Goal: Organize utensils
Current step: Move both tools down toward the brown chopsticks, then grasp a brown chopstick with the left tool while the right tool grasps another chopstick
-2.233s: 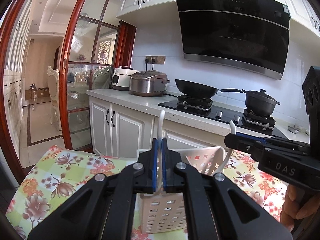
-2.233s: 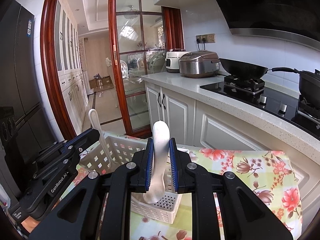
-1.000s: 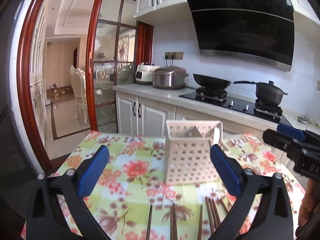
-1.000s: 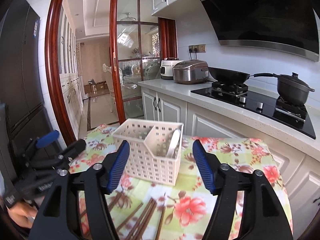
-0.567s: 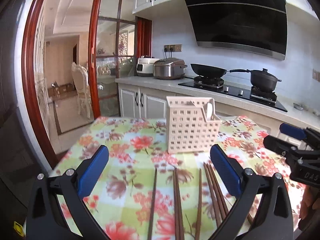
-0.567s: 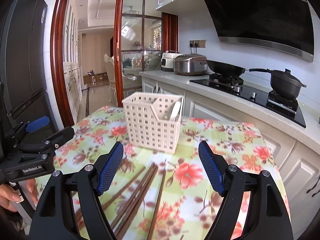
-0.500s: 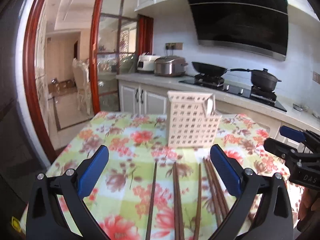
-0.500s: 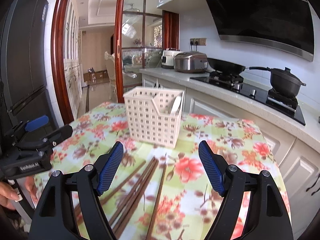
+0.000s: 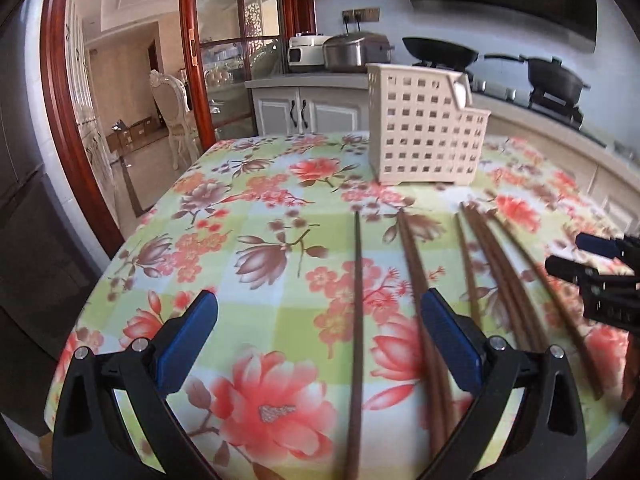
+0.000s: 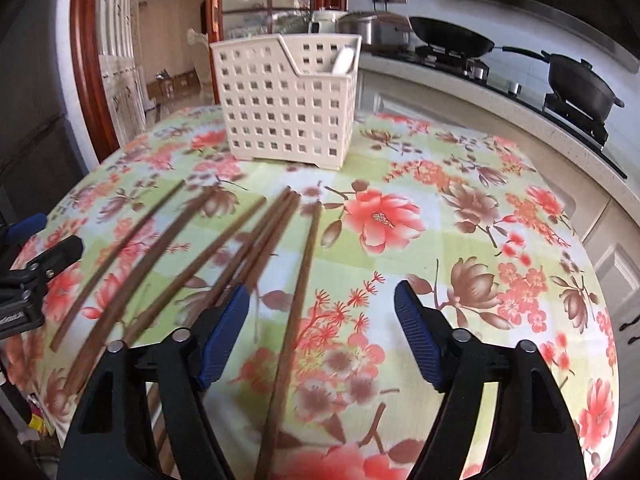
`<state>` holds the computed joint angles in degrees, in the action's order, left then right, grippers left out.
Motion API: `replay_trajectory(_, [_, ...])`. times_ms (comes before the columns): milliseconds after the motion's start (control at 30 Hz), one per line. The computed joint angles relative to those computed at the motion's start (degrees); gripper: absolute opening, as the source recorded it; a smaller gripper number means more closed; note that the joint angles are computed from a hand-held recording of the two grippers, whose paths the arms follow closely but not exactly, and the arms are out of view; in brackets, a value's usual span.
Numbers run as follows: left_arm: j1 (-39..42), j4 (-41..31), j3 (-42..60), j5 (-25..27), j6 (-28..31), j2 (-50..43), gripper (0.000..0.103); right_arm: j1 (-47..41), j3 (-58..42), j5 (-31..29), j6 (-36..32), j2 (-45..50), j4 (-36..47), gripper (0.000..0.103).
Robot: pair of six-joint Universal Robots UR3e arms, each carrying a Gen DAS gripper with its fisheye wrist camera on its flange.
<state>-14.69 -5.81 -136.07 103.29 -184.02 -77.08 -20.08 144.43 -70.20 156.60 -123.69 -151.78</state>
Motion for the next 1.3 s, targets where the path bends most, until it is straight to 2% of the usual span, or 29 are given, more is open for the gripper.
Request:
replay_trajectory(100, [-2.1,1.6,2.1,4.8,1.6,-3.9,0.098,4.9,-4.4,-4.7,2.5,10.7,-4.9,0.055])
replay_trajectory(267, [1.2,-0.4,4.3,-0.2,2.3,-5.3,0.098,9.4,-10.1,-8.3,5.0,21.3,-8.3,0.041])
replay_trajectory(333, [1.7,-1.1,5.6,-0.5,2.0,-6.4,0.098,10.2,-11.3,-8.5,5.1,23.2,-9.2,0.037])
replay_trajectory(467, [4.5,-3.4,7.2,-5.1,2.1,-7.5,0.097,10.9,-12.5,-8.7,4.8,24.6,-9.2,0.032])
replay_trajectory(600, [5.4,-6.2,9.9,-7.9,2.2,-9.7,0.096,8.0,-11.3,-4.9,3.8,22.3,-6.8,0.026])
replay_trajectory(667, [5.8,-9.3,12.0,-9.8,2.3,-10.7,0.09,7.1,-11.0,-3.9,3.0,21.6,-6.1,0.023])
replay_trajectory(767, [5.1,-11.9,15.1,-9.7,2.6,-12.5,0.085,5.9,-10.5,-2.7,2.3,20.8,-5.3,0.019])
replay_trajectory(900, [4.1,-14.4,18.7,-9.2,3.3,-14.8,0.085,4.7,-10.0,-1.5,1.9,19.8,-4.2,0.018])
replay_trajectory(1000, [4.5,-18.0,22.5,-10.2,4.4,-17.3,0.07,4.3,-9.8,-1.0,1.8,19.3,-3.8,0.018])
replay_trajectory(1067, [5.0,-21.5,25.5,-11.0,5.2,-19.4,0.049,4.0,-9.6,-0.8,1.5,19.0,-3.6,0.018])
replay_trajectory(1200, [6.0,-23.0,27.1,-12.9,6.5,-20.1,0.037,4.1,-9.6,-0.9,1.4,19.0,-3.6,0.018])
replay_trajectory(1300, [5.5,-22.3,27.3,-12.9,7.9,-20.6,0.024,4.5,-9.5,-1.4,1.4,19.3,-4.2,0.019])
